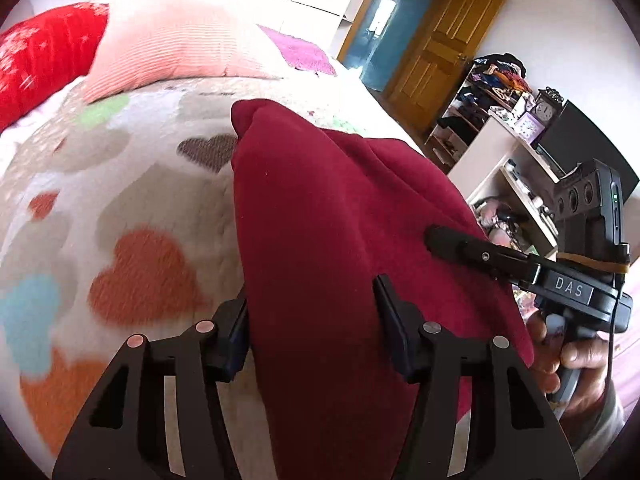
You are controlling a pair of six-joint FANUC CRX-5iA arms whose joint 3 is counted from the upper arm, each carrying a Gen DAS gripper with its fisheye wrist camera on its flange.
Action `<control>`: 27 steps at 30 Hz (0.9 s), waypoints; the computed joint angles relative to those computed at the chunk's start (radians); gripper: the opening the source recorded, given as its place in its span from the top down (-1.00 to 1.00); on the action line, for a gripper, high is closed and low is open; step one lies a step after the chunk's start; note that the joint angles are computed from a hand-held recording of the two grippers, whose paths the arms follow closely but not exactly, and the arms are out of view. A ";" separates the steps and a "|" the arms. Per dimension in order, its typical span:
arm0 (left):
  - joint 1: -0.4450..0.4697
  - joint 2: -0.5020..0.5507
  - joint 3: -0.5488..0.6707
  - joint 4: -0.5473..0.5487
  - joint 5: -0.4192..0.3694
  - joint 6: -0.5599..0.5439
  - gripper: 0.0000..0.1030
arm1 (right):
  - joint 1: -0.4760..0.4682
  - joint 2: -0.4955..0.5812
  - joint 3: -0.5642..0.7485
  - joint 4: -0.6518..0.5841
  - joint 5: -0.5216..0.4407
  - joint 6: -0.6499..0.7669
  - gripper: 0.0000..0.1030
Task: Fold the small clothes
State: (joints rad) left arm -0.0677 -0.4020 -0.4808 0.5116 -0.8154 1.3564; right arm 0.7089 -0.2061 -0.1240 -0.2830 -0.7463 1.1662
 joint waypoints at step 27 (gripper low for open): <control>-0.177 -0.018 0.180 -0.566 -0.221 0.554 -0.16 | 0.458 -0.077 -0.227 0.872 -0.176 -0.575 0.37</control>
State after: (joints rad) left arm -0.2450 -0.4196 -0.3011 -0.0545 -1.0365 1.9105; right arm 1.1672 -0.2831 -0.3512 0.5892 -0.9225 0.5913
